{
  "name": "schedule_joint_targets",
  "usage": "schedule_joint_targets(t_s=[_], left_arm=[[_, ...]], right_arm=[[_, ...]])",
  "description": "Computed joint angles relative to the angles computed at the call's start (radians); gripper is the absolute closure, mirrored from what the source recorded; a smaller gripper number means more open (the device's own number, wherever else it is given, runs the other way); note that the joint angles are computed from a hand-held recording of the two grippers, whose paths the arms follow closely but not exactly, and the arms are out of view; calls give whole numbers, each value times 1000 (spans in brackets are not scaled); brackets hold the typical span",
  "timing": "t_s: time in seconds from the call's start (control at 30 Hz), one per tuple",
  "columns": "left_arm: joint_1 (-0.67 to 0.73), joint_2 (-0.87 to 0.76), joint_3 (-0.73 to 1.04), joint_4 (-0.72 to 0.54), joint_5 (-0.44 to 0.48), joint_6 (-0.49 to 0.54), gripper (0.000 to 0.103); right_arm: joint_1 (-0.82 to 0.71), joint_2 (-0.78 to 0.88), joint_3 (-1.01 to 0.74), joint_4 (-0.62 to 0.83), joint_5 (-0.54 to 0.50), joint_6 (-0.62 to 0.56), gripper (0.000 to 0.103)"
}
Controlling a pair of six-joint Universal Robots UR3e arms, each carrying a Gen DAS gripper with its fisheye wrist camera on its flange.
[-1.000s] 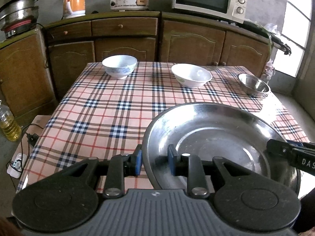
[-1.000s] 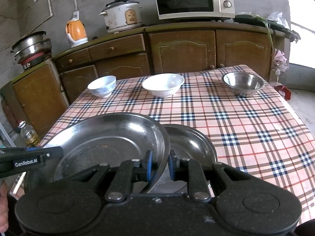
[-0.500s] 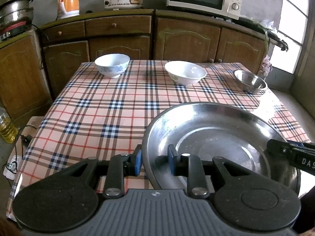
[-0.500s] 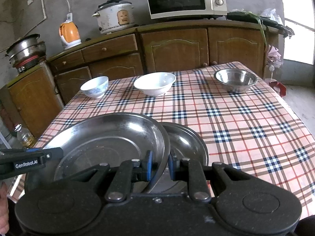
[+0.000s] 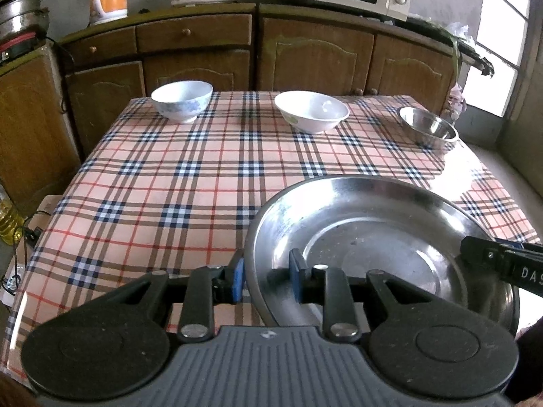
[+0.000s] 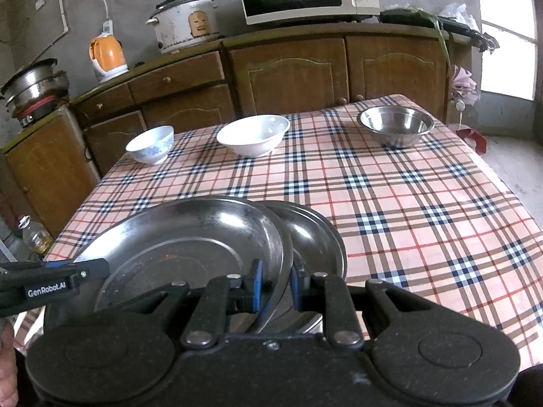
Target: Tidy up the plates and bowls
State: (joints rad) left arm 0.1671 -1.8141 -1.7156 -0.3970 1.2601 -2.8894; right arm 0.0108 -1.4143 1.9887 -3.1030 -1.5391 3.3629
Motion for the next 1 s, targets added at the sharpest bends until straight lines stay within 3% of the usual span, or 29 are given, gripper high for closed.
schedule_joint_targets(t_s=[1.0], left_arm=[[-104, -152, 108, 31, 56, -13, 76]], right_arm=[[-84, 88, -1, -59, 2, -16, 80]])
